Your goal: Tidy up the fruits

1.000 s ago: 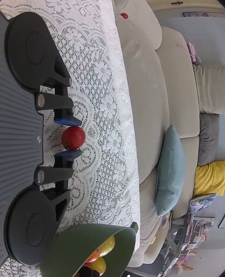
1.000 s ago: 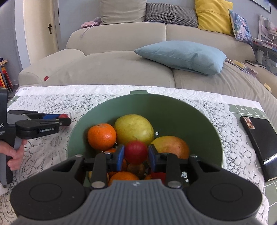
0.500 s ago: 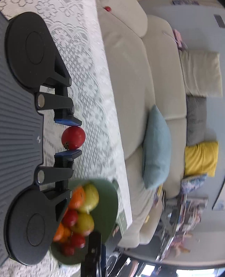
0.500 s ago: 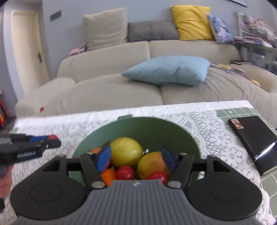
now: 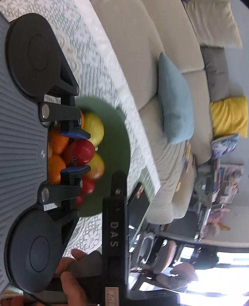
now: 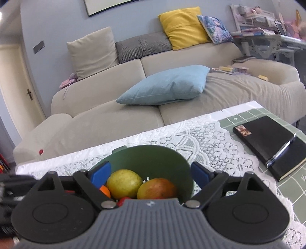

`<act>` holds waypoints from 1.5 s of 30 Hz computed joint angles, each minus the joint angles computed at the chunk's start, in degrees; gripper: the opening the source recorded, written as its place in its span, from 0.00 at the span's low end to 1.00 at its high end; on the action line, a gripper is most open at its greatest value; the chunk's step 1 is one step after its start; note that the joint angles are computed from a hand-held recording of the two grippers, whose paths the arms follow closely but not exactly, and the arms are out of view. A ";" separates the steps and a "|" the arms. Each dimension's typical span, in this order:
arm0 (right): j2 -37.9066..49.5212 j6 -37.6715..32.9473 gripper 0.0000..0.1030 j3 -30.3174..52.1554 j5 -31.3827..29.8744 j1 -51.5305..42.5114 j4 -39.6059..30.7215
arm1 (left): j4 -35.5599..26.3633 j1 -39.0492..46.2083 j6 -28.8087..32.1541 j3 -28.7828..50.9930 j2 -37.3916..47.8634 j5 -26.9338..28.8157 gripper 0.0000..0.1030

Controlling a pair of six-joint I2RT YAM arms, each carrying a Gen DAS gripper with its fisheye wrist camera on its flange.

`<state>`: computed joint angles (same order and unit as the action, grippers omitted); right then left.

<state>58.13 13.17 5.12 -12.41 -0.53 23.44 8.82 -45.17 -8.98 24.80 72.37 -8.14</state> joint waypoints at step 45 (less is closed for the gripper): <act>-54.43 2.49 0.96 -2.68 22.33 20.33 -35.47 | -24.52 -23.62 -18.15 -8.06 -34.49 -43.03 0.85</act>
<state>3.70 15.66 2.44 9.92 19.80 -12.03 -15.70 -68.79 -27.13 16.74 37.88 -51.17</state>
